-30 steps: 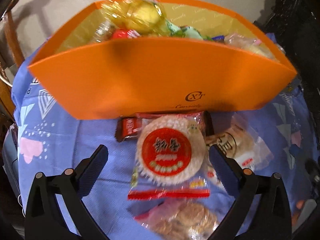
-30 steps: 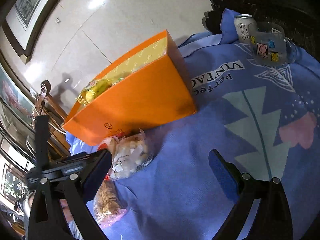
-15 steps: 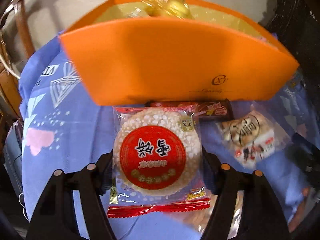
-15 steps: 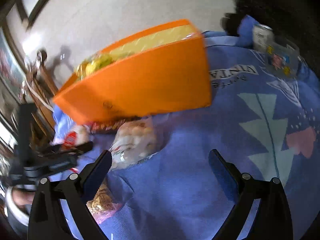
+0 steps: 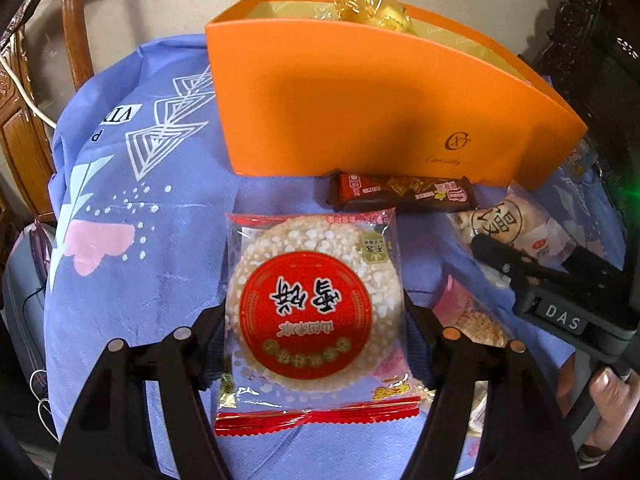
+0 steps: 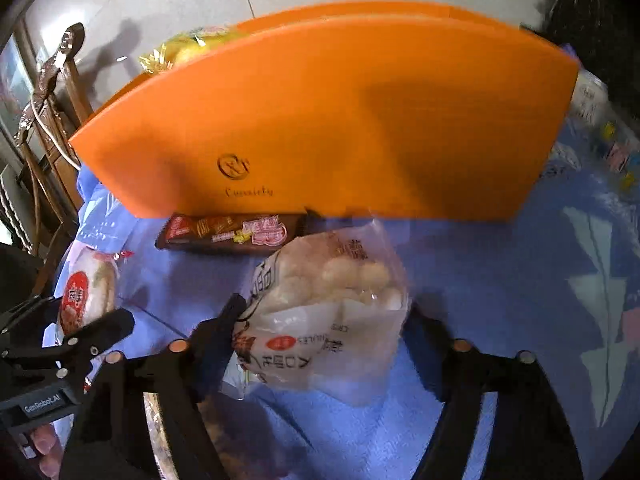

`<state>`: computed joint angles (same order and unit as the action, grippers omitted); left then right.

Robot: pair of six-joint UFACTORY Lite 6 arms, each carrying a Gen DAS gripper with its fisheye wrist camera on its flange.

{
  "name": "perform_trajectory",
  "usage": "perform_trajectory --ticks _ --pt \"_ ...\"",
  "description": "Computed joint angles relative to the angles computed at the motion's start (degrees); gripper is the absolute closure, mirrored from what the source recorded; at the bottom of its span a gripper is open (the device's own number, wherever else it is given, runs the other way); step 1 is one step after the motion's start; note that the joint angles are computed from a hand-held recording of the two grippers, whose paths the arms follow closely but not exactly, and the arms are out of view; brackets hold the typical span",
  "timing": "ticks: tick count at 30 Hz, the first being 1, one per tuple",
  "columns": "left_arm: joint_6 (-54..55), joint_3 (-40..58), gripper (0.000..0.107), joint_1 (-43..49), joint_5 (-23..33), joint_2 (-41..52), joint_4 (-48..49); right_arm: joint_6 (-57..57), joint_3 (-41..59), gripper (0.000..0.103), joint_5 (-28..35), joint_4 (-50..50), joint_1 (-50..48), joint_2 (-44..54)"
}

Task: Organize snacks
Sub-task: 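Grasp the red round rice cracker packet with the left tool while the right tool grasps the white puff bag, then carry the rice cracker packet and white puff bag into the orange box and release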

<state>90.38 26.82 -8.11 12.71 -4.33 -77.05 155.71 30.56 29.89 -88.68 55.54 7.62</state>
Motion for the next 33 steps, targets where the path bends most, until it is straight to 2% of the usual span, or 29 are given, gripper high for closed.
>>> perform_trajectory --ticks 1,4,7,12,18,21,25,27,29,33 --pt "1.14 -0.09 0.038 0.03 -0.11 0.16 -1.03 -1.61 0.04 0.045 0.24 1.38 0.46 -0.23" --pt "1.11 -0.41 0.038 0.26 0.5 -0.55 -0.68 -1.25 -3.26 0.053 3.11 4.34 3.6 -5.25" --pt "-3.28 -1.78 0.038 -0.09 0.79 -4.03 3.86 -1.06 -8.25 0.054 7.62 9.23 9.62 -13.53" --pt "-16.73 -2.82 0.038 0.92 3.5 -11.19 18.19 -6.23 -13.26 0.054 18.13 21.17 21.86 -27.97" --pt "-33.55 0.48 0.038 0.9 10.18 -19.56 34.93 -17.05 -10.82 0.053 33.36 29.31 30.62 -40.79" --pt "-41.28 5.02 0.038 -1.29 13.24 -21.44 41.58 -23.9 -7.64 0.053 37.28 29.52 29.87 -44.82" --pt "-49.36 13.5 0.038 -4.98 15.5 -19.68 47.23 -34.38 -3.52 0.053 35.64 28.42 21.81 -46.73" --pt "-50.77 19.48 0.038 -6.09 16.73 -15.94 47.28 -39.24 -2.16 0.053 31.53 28.12 15.69 -46.99" --pt "-54.54 26.7 0.038 -7.83 17.0 -10.17 49.46 -44.09 -0.24 0.053 26.58 27.6 8.06 -45.87" --pt "-60.3 37.62 0.038 -10.61 15.58 1.24 53.21 -51.03 3.02 0.053 12.32 26.44 -8.75 -40.36"
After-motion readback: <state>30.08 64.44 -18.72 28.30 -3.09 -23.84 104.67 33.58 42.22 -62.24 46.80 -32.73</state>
